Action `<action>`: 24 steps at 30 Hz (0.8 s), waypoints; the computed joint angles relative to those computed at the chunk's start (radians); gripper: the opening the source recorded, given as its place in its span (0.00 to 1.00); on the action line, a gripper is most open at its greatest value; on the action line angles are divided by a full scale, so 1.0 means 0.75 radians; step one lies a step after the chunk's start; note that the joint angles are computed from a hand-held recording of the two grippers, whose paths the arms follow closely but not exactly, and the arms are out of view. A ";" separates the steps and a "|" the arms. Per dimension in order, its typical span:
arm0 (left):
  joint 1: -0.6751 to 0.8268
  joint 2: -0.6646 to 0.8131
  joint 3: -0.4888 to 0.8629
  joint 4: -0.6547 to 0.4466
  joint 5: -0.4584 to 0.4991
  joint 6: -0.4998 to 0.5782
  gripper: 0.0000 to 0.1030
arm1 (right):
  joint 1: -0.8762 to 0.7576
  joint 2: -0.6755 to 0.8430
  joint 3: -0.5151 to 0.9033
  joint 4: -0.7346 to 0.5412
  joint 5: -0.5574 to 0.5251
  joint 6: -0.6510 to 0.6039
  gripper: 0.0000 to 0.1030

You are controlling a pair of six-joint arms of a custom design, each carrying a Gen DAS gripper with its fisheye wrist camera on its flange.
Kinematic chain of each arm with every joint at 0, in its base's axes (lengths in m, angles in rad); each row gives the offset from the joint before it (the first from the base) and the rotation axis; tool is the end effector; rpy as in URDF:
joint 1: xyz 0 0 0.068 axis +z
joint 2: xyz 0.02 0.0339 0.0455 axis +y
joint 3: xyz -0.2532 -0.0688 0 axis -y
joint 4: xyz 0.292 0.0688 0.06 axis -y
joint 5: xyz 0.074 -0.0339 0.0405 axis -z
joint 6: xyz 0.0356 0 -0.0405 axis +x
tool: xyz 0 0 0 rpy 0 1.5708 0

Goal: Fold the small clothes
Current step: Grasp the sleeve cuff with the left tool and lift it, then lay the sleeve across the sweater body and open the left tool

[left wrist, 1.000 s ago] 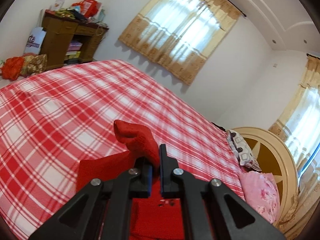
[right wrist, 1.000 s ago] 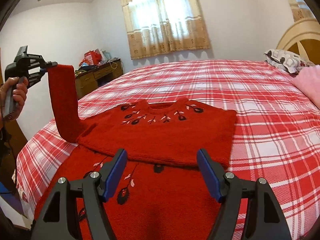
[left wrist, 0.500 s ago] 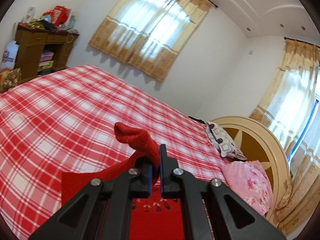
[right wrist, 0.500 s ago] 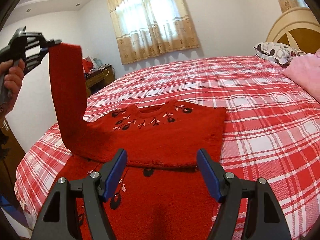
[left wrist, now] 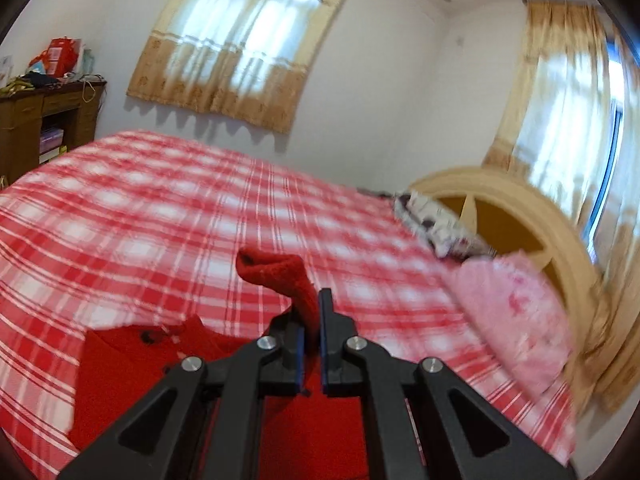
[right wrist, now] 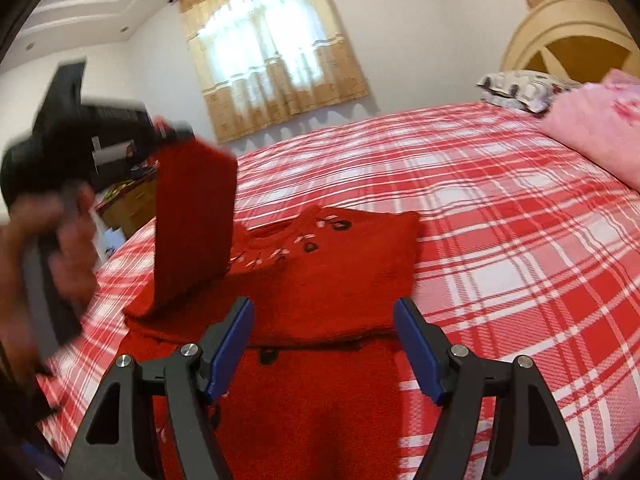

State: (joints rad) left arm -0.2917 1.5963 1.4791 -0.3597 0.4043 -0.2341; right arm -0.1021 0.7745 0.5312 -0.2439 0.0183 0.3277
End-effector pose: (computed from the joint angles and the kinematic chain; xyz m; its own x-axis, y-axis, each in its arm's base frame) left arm 0.3966 -0.1337 0.3431 -0.5666 -0.0525 -0.8223 0.4808 0.7894 -0.3817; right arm 0.2324 -0.0245 0.2272 -0.4030 0.3648 -0.8394 0.2616 0.9248 0.2763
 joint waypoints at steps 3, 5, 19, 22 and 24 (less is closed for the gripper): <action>-0.091 0.052 -0.048 0.020 -0.107 0.034 0.05 | -0.053 -0.001 -0.007 -0.001 -0.013 0.037 0.71; -0.144 0.099 -0.051 -0.014 -0.160 0.070 0.05 | -0.087 0.005 -0.008 -0.003 -0.033 0.058 0.71; 0.091 -0.398 -0.592 0.035 -0.257 0.561 0.74 | -0.099 0.036 -0.022 0.020 -0.063 0.049 0.71; 0.252 -0.376 -0.637 0.062 -0.294 0.674 0.76 | -0.080 0.050 -0.020 0.024 -0.075 0.036 0.71; 0.337 -0.304 -0.613 0.035 -0.285 0.695 0.76 | -0.054 0.060 -0.008 0.013 -0.066 0.019 0.71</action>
